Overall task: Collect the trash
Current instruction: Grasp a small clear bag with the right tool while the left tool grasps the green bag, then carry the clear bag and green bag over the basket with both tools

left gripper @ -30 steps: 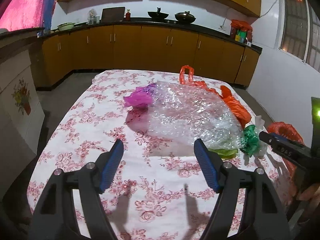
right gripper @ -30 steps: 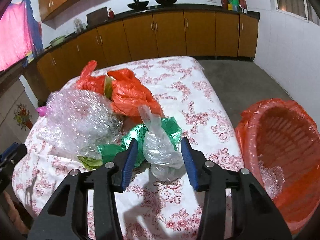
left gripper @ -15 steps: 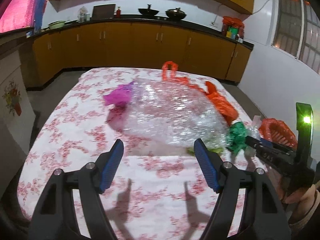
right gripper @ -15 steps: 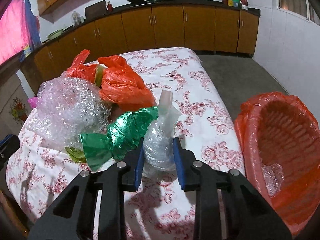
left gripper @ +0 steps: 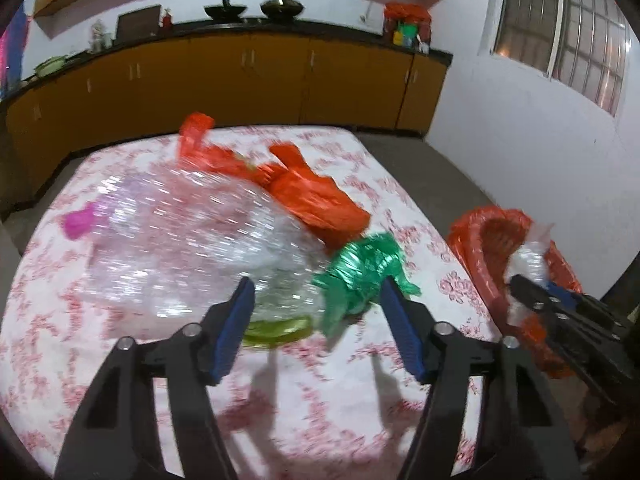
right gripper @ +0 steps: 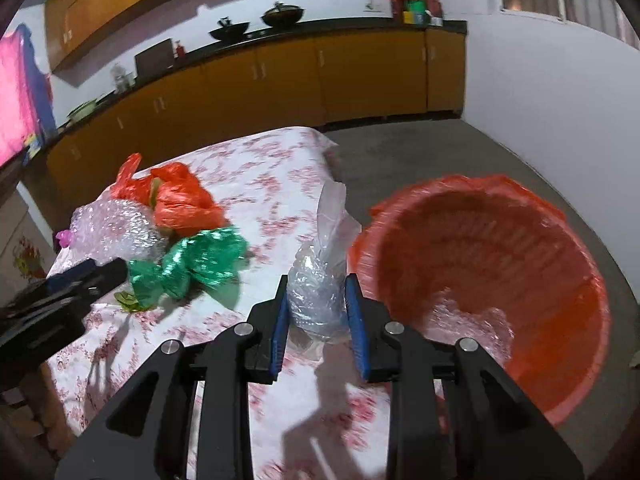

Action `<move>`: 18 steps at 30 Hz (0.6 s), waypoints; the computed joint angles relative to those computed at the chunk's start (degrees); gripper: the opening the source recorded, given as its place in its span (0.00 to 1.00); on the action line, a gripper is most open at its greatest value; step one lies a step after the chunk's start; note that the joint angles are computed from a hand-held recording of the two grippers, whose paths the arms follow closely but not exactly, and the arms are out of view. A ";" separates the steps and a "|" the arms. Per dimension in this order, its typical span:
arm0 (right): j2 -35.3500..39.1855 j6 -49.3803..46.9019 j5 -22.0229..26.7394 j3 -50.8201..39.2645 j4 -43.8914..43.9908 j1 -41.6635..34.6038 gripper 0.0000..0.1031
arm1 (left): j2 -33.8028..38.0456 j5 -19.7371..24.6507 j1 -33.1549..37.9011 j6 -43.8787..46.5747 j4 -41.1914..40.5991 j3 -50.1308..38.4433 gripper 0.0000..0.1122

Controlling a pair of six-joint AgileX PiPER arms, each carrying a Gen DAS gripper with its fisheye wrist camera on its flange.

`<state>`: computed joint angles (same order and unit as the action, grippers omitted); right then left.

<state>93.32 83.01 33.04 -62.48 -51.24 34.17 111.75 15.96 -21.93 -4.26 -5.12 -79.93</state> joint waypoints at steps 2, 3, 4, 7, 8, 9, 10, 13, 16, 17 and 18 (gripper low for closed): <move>-1.09 0.94 -0.29 1.53 -0.49 -0.43 0.27 | 2.86 2.77 -0.63 -2.42 1.85 -3.37 0.47; -1.45 1.16 -0.33 2.02 -0.68 -0.56 0.27 | 3.95 3.75 -0.60 -1.82 0.70 -4.57 0.45; -1.79 1.36 -0.43 2.50 -0.80 -0.77 0.27 | 4.68 4.44 -0.56 -1.30 -0.21 -5.48 0.43; -2.51 1.92 -0.87 3.58 -1.12 -1.19 0.27 | 6.70 5.95 -0.46 0.33 -2.76 -7.72 0.34; -2.69 2.22 -0.94 3.89 -1.38 -1.22 0.27 | 7.15 6.14 -0.49 0.53 -3.13 -8.24 0.31; -2.77 2.54 -0.97 4.10 -1.65 -1.20 0.27 | 7.57 6.25 -0.50 0.94 -3.65 -8.69 0.28; -2.92 2.76 -0.97 4.31 -1.87 -1.21 0.27 | 7.77 6.51 -0.64 0.94 -3.81 -9.03 0.22; -3.64 3.57 -0.94 5.33 -2.61 -1.17 0.27 | 8.21 6.80 -0.44 4.18 -6.95 -9.56 0.12; -4.05 3.94 -0.88 5.81 -2.83 -1.15 0.27 | 7.48 5.67 -0.90 6.25 -8.59 -8.58 0.07; -4.20 4.13 -0.86 6.01 -2.99 -1.13 0.27 | 6.99 5.09 -1.00 7.72 -9.89 -7.93 0.07; -4.38 4.32 -0.72 6.14 -3.16 -1.04 0.27 | 6.38 4.52 -1.02 9.24 -11.17 -7.18 0.06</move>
<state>88.94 87.34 32.32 -56.33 -54.40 33.13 118.13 20.48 -22.95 4.97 -16.29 -87.11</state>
